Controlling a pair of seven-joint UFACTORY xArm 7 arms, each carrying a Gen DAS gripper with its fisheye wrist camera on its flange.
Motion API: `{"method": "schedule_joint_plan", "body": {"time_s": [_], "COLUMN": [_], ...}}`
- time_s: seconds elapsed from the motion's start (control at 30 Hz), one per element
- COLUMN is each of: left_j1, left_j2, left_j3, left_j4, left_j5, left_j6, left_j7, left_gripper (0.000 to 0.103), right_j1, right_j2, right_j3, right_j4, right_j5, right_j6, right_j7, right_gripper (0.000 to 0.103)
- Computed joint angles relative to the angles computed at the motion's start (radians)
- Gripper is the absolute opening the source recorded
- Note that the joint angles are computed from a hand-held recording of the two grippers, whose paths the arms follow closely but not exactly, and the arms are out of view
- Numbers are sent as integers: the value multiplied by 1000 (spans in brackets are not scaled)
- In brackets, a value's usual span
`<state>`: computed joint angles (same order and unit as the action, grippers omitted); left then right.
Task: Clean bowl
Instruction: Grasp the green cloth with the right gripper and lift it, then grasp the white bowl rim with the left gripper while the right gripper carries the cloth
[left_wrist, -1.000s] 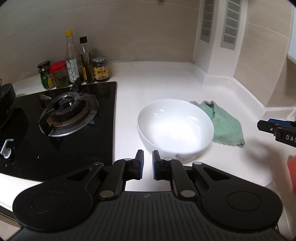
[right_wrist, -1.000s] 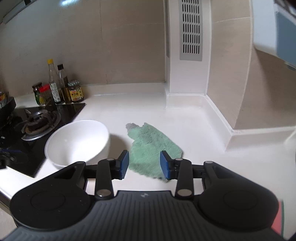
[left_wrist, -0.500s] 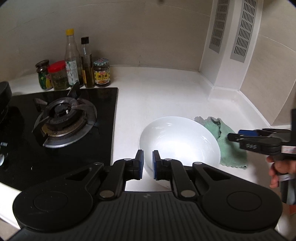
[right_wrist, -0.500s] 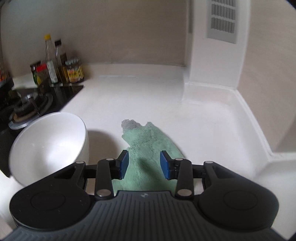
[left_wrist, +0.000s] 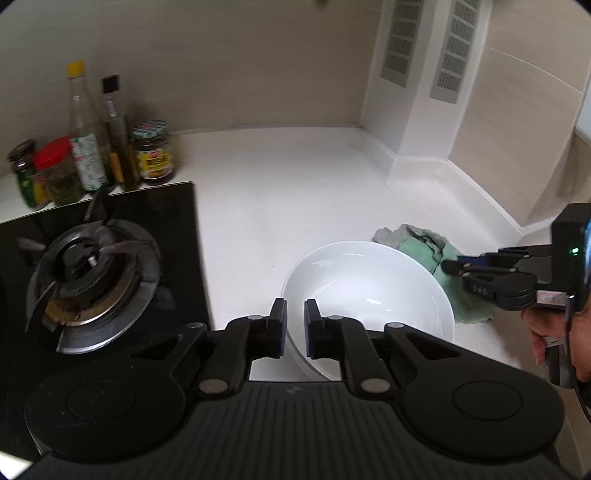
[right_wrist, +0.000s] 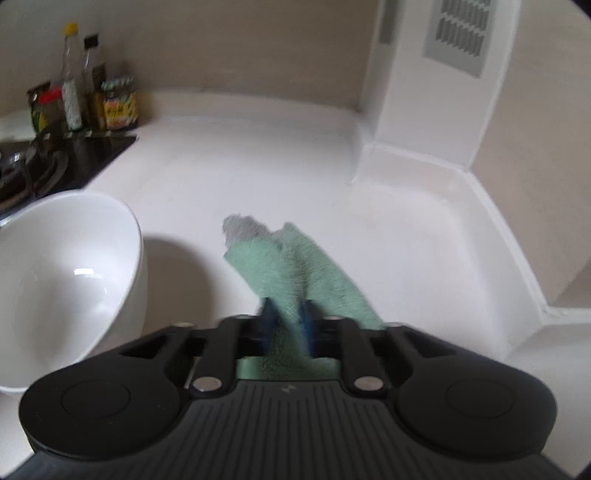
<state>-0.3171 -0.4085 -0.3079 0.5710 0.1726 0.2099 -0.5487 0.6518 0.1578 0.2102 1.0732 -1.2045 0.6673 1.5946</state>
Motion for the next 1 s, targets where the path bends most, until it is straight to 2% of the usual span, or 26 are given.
{"method": "schedule_joint_plan", "body": {"time_s": [0.1,0.17,0.3,0.4,0.47,0.57,0.67,0.87,1.0], "left_j1": [-92,-121,-130,-168,-167,-122,-77,-43,-76], "left_j2": [43,64,98,123,142,146,118,117,167], "left_j3": [101,132,147,179,175,131,92,79,111], "left_j4": [12,19,31,40,53,58,47,63,109], "left_j5": [-66,-109,-179,-259,-287,-259,-207,-150,-184], "left_j6": [-14,-18,-17,-22,-15,-17,-16,36,88], "left_j7": [132,194,248,311,328,296,238,200,248], "left_gripper": [12,12,12,12,12,12,12,13,13], "right_j1": [-4,-26,-89,-144,-172,-206,-222,-225,-219], "right_j2": [-76,-130,-221,-271,-281,-282,-275,-268,-265], "right_j3": [6,17,37,44,55,75,99,112,113], "right_j4": [-54,-88,-128,-149,-146,-130,-106,-104,-99], "right_j5": [-12,-4,1,-9,-2,10,-12,-14,-19], "right_j6": [2,-20,-104,-218,-269,-336,-338,-332,-342], "right_j7": [95,130,113,119,105,68,67,63,61], "right_gripper": [6,6,6,6,6,6,6,6,6]}}
